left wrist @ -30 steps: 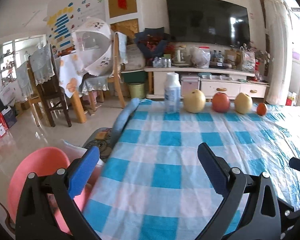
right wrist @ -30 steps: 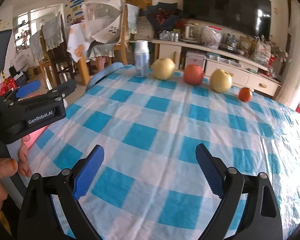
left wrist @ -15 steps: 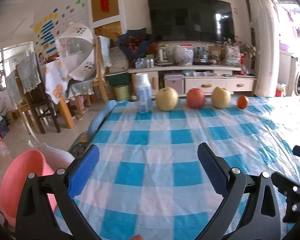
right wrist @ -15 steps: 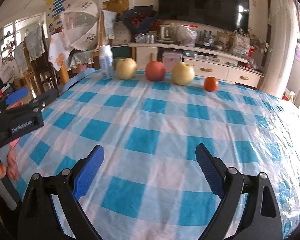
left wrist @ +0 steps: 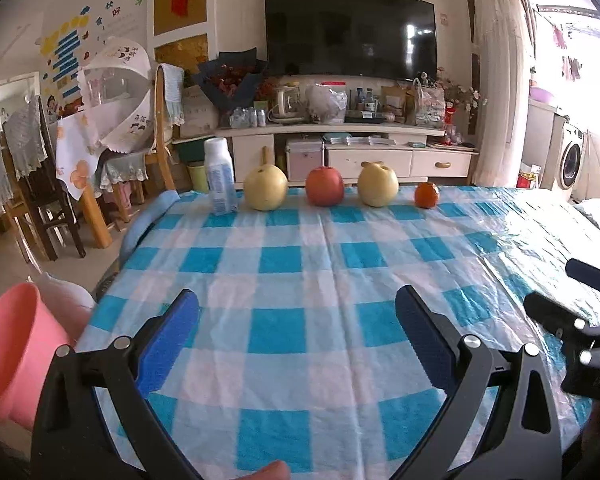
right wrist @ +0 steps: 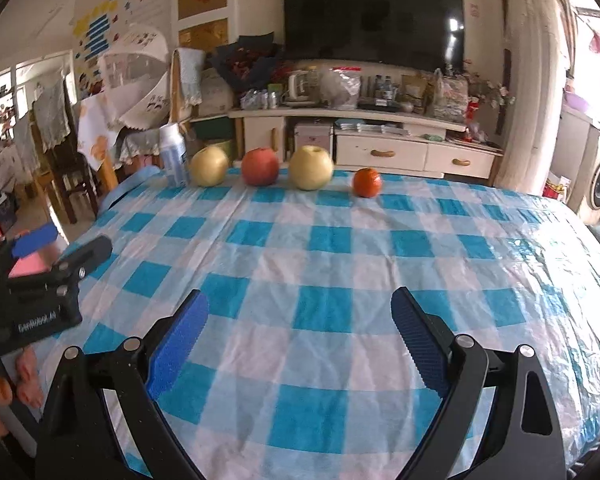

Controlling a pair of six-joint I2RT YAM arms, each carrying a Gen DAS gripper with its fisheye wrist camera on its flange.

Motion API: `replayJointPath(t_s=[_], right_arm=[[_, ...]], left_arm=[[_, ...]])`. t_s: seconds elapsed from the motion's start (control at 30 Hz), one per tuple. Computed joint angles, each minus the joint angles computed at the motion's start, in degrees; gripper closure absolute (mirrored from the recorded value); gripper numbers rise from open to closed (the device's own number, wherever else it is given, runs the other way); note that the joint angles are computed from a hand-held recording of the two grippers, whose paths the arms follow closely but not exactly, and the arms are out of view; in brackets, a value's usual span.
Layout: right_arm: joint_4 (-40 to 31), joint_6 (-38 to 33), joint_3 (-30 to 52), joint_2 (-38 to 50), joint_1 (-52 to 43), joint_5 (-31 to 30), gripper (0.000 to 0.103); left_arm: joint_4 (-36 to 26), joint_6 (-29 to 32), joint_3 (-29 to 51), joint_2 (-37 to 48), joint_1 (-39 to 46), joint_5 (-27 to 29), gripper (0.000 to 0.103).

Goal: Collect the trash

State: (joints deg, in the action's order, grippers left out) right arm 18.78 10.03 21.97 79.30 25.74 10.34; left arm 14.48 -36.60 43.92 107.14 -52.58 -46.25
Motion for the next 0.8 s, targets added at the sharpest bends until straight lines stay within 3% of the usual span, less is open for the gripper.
replayJointPath(t_s=[0.3,0.8], right_arm=[[1.22,-2.56,-2.47,-3.25,-7.59,-4.17,0.011],[2.23,-5.33,-2.95,-5.53,-12.01,-7.53,0.011]], left_arm=[[-8.82,-7.00,8.08,5.49,-3.32,-0.73,0.004],[-14.23,-10.75,13.80,7.26,-5.28,-0.59,0.004]])
